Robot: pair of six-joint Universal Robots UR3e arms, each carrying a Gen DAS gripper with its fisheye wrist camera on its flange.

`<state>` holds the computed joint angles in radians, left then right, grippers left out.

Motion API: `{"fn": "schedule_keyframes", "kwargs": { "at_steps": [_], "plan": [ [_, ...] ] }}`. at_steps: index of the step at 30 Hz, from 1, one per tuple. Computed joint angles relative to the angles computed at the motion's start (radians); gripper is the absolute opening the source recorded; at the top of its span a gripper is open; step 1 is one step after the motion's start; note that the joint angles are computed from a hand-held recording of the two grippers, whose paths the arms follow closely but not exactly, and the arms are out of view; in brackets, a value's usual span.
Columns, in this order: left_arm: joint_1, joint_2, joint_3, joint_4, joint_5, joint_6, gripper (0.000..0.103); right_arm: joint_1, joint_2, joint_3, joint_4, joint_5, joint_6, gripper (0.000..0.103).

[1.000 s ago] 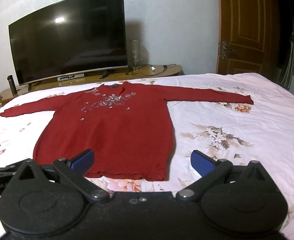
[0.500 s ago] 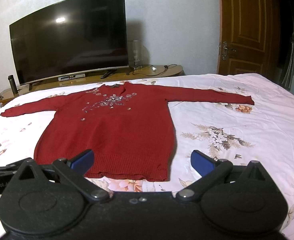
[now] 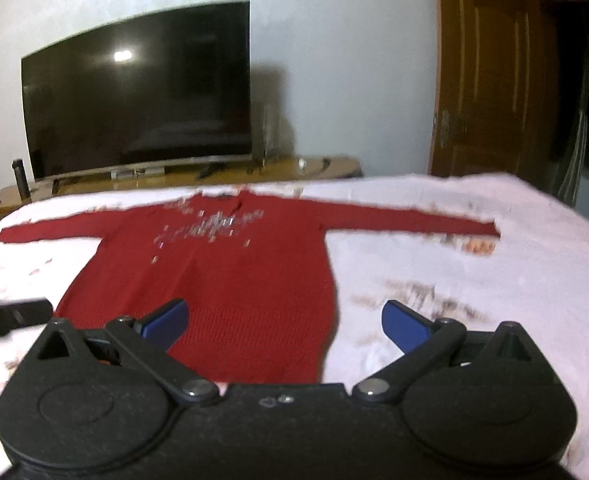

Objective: Fold small clothes
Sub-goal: 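Grasp the sweater sleeve cuff with the right tool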

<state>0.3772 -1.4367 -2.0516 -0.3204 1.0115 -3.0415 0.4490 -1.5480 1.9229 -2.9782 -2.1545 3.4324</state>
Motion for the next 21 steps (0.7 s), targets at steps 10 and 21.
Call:
{"fn": "schedule_keyframes", "kwargs": {
  "at_steps": [10, 21],
  "plan": [
    [-0.250, -0.561, 0.615, 0.011, 0.219, -0.127, 0.103, -0.542, -0.060, 0.057, -0.162, 0.344, -0.096, 0.093],
    [-0.455, -1.179, 1.610, -0.435, 0.428, -0.235, 0.103, -1.080, 0.588, -0.614, -0.023, 0.808, 0.068, 0.045]
  ]
}}
